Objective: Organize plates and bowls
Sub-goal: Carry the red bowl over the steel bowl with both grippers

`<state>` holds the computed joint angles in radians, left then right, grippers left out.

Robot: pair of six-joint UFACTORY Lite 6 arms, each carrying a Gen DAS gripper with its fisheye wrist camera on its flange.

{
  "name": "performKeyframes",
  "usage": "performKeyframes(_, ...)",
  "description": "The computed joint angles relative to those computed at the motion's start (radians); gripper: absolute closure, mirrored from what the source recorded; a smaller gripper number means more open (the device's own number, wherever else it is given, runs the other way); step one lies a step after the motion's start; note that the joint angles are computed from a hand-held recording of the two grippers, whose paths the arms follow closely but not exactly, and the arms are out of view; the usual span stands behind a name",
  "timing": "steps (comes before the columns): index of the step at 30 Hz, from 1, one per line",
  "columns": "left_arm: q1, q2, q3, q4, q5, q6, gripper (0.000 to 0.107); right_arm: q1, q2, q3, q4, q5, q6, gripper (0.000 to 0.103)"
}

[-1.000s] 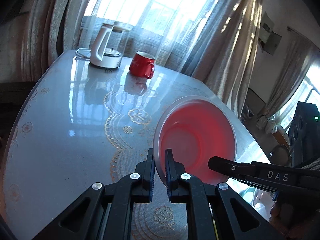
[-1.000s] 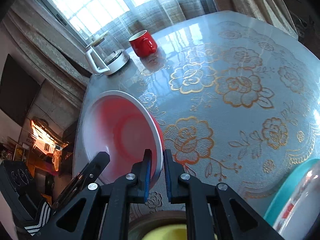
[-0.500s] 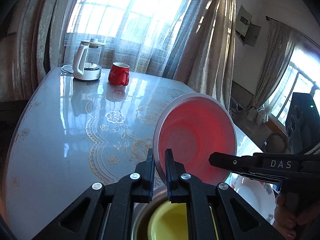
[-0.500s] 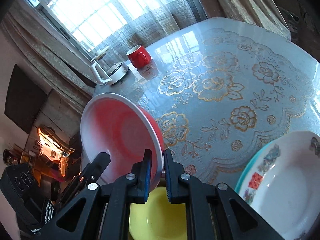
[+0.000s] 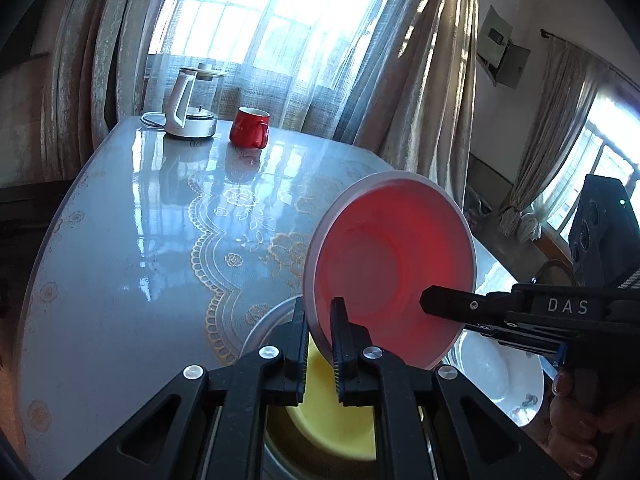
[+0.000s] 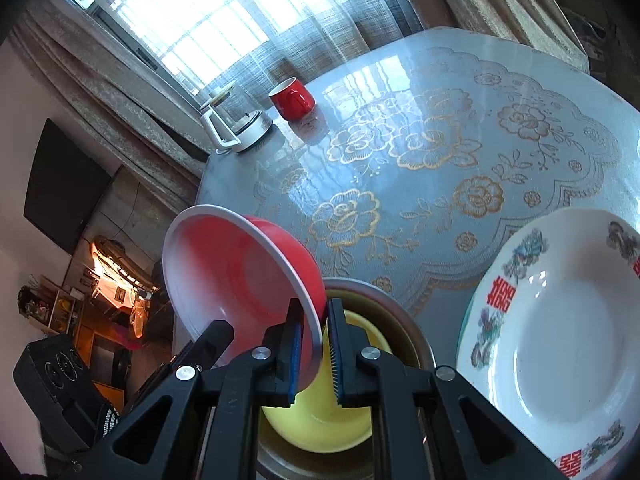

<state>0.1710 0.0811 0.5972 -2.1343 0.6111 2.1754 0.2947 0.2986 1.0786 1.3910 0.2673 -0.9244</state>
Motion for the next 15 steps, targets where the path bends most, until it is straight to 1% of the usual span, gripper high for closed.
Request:
performKeyframes(5,-0.021,-0.063,-0.067,-0.042,-0.03,0.06,0.097,-0.002,-0.017,-0.046,0.035,0.007,-0.034,0.09)
performKeyframes(10,-0.009,-0.075,-0.095,-0.003,-0.032,0.03,0.097,-0.008,-0.029,-0.087,0.064,0.025,-0.061,0.09)
performKeyframes(15,-0.03,-0.091,-0.12,-0.03,-0.059,0.051,0.097,-0.013,-0.03,-0.112,0.069,0.043,-0.07,0.089)
